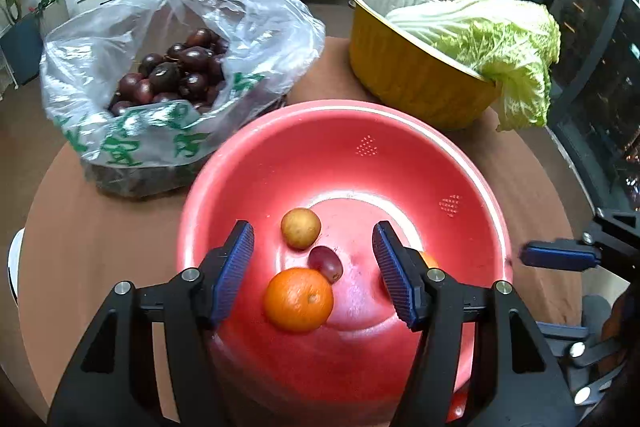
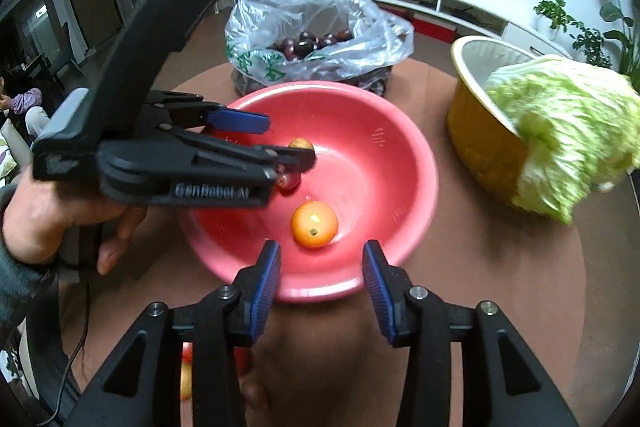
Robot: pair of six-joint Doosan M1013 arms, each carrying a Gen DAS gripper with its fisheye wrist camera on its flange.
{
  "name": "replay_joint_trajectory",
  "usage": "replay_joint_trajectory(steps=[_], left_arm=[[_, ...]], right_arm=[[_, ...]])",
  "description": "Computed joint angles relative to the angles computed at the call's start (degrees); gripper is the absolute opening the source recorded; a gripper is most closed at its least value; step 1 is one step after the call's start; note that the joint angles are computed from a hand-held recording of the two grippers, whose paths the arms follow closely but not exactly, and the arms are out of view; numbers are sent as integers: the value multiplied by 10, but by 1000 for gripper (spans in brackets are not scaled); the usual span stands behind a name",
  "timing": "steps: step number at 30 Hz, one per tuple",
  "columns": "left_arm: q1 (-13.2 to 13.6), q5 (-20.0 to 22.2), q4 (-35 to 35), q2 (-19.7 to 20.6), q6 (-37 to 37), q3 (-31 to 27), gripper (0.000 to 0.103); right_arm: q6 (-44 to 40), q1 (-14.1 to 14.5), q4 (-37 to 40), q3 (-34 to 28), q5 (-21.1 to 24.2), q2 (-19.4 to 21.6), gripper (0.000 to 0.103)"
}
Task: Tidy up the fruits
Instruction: 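Carry both fruits to the red bowl and open both tools to release them, then grasp an orange with the left tool while the right tool grasps a brown pear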
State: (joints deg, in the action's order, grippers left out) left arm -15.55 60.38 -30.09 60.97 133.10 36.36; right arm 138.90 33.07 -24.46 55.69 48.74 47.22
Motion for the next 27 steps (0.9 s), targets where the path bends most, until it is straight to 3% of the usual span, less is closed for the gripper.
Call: replay_joint_trajectory(steps=[7, 13, 18, 27], left_arm=[[23, -48, -54, -64, 52, 104, 73], [48, -96, -115, -146, 148, 254, 78], [63, -136, -136, -203, 211, 372, 81], [64, -182, -137, -251, 267, 490, 81]], right_arm=[[94, 29, -56, 86, -48, -50, 51], [131, 59, -64, 135, -67, -66, 52], [131, 69, -39, 145, -71, -61, 52], [106, 70, -32, 117, -49, -38, 52]])
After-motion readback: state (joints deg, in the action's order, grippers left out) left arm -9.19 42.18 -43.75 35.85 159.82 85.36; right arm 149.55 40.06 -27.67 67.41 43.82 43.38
